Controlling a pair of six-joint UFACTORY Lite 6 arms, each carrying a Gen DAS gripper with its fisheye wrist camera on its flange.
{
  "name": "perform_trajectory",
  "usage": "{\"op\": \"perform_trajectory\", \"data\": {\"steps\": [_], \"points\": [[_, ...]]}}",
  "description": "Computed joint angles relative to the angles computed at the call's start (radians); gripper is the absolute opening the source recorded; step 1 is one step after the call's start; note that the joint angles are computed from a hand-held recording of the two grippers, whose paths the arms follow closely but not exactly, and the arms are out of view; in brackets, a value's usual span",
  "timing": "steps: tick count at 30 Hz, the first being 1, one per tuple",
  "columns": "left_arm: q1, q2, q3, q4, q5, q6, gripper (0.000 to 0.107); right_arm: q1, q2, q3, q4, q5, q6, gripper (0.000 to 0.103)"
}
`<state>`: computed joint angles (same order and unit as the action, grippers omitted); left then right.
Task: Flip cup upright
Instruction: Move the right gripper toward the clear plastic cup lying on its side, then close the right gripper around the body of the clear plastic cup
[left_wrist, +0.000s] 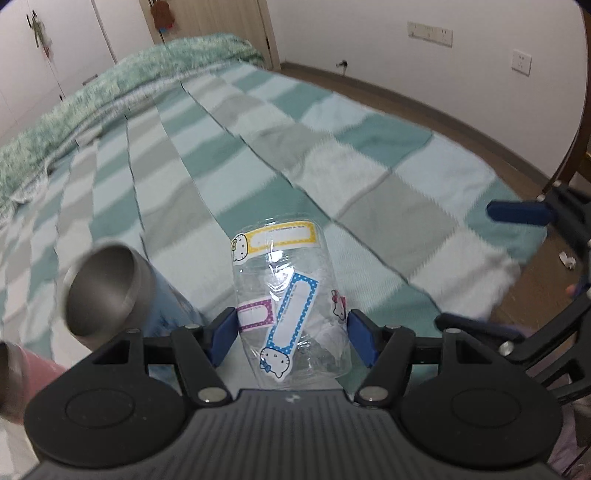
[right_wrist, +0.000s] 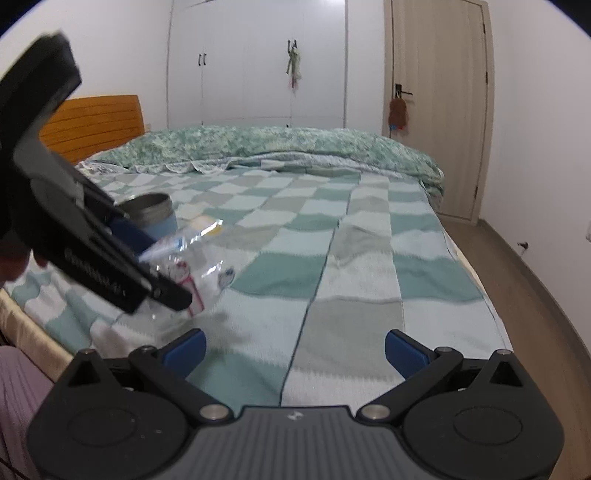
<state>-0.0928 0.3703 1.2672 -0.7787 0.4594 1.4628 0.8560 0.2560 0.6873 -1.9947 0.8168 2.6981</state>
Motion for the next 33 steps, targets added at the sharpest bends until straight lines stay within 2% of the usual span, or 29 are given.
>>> {"op": "perform_trajectory", "data": {"steps": [3,5,7,9,10,11,13,19,22,26,33], "points": [[-0.002,0.029,-0.030,-0.037,-0.022,0.038,0.066,0.014,0.008,-0.015,0.020,0.002,0.009,0.103],[0.000,0.035,-0.064,-0.122,-0.048,0.136,0.067,0.022,0.015,-0.020,0.029,0.002,0.010,0.103],[0.009,0.036,-0.069,-0.176,-0.045,0.207,0.068,0.026,0.017,-0.020,0.042,0.001,0.002,0.103],[0.014,0.035,-0.059,-0.157,-0.021,0.185,0.069,0.033,0.016,-0.017,0.061,0.000,-0.019,0.103],[0.020,0.028,-0.061,-0.156,-0.015,0.191,0.072,0.035,0.015,-0.015,0.065,0.001,-0.026,0.103],[0.020,0.012,-0.077,-0.166,-0.032,0.203,0.083,0.036,0.013,-0.011,0.071,0.001,-0.035,0.103],[0.043,-0.028,-0.115,-0.256,-0.033,0.306,0.096,0.042,0.008,-0.004,0.085,0.004,-0.052,0.103],[0.169,-0.118,-0.127,-0.287,0.128,0.325,0.100,0.096,-0.006,0.060,0.195,0.013,-0.184,0.103],[0.263,-0.160,-0.154,-0.346,0.187,0.397,0.103,0.131,0.007,0.126,0.262,0.024,-0.268,0.103],[0.388,-0.134,-0.130,-0.378,0.257,0.429,0.103,0.167,0.090,0.287,0.371,0.025,-0.416,0.103],[0.554,-0.013,-0.085,-0.525,0.280,0.535,0.103,0.178,0.333,0.672,0.608,0.043,-0.668,0.103]]}}
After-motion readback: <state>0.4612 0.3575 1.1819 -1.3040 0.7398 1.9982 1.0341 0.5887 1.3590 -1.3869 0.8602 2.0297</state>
